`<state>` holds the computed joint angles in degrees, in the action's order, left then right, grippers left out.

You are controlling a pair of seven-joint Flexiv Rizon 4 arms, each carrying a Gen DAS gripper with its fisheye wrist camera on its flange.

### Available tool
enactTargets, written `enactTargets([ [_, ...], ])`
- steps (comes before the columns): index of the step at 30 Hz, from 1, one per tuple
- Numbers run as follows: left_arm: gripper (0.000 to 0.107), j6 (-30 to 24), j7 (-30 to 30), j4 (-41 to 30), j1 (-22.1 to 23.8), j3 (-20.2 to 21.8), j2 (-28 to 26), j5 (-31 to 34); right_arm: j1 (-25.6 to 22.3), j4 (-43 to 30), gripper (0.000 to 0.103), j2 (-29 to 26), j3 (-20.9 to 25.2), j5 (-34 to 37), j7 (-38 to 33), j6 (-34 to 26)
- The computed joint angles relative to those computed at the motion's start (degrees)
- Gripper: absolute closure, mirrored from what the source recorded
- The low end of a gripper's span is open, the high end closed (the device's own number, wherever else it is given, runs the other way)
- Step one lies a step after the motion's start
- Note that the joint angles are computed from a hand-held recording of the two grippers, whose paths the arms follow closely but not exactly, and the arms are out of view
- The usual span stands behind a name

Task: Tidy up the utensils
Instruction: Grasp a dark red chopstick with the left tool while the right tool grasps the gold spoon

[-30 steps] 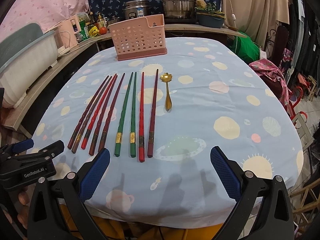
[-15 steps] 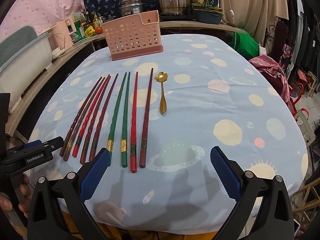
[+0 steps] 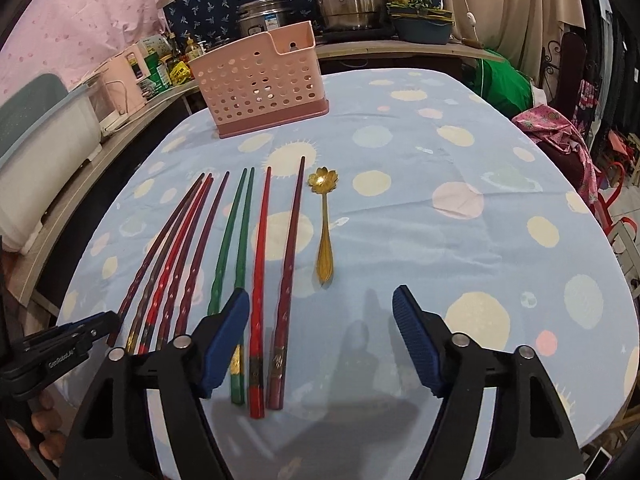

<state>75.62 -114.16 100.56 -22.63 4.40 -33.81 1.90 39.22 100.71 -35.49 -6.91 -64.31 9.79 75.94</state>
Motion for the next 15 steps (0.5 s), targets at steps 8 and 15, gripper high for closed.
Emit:
enactTargets([
  [8, 0.099, -0.8, -0.5, -1.3, -0.1, 0.5, -0.7, 0.3, -2.4, -5.5, 0.074, -5.2, 3.0, 11.7, -11.1, -0.1],
  [15, 0.099, -1.3, -1.6, -1.9, -1.0, 1.5, -0.8, 1.6, 1.7, -6.3, 0.087, -6.0, -1.5, 13.3, -13.7, -0.8],
])
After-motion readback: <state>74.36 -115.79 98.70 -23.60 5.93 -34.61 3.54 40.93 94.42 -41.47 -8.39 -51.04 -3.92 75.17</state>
